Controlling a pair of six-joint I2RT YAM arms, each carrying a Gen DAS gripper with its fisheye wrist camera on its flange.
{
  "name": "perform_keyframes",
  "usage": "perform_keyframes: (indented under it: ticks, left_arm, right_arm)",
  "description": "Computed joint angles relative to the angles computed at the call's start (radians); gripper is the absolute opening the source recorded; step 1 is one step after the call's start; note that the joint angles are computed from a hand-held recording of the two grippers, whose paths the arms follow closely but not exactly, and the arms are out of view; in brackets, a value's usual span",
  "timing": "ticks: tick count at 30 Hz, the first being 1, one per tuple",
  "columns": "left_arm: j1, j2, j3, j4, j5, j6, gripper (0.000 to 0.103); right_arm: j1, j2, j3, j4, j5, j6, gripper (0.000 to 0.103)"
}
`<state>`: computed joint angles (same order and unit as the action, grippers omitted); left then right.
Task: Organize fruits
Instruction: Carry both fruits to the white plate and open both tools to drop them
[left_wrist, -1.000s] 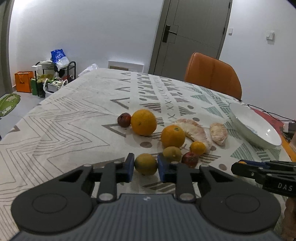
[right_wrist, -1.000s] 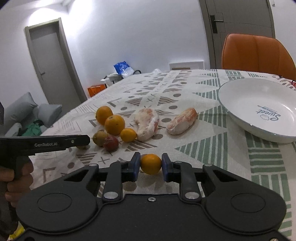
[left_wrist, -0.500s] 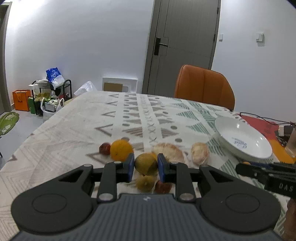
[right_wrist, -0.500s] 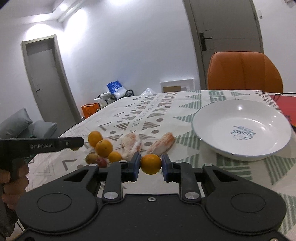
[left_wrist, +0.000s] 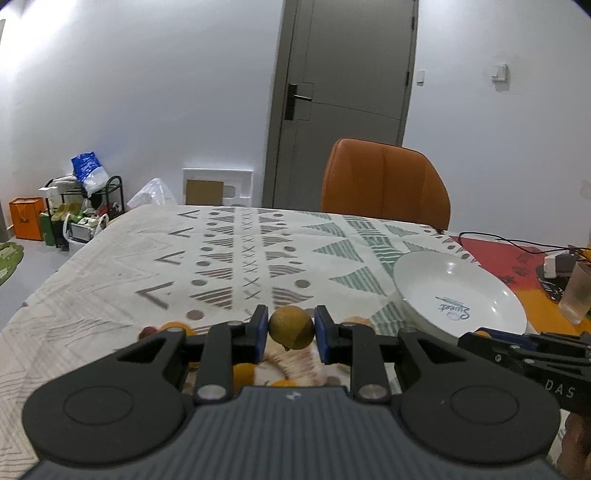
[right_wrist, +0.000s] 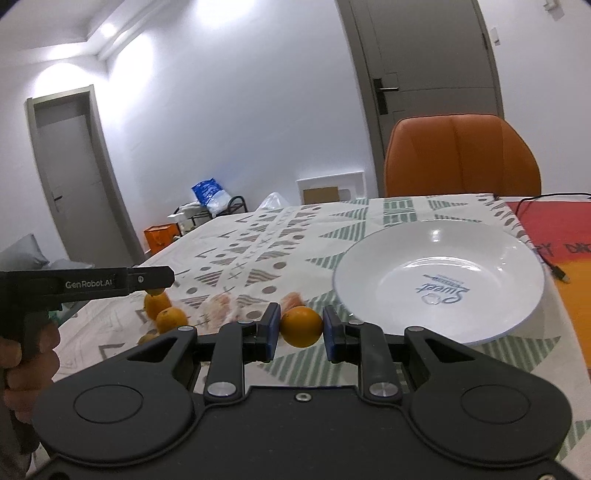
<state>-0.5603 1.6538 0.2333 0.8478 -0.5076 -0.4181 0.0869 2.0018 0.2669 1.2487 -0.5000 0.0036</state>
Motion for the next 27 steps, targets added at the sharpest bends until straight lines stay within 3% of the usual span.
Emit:
perform_keyframes:
  ticks: [27]
  left_arm:
    - [-0.138,0.266,0.382,-0.163,-0.021,0.020,0.025]
  right_arm:
    - [-0.242,0.117,0.125,0.013,-0.120,0.024,0.023]
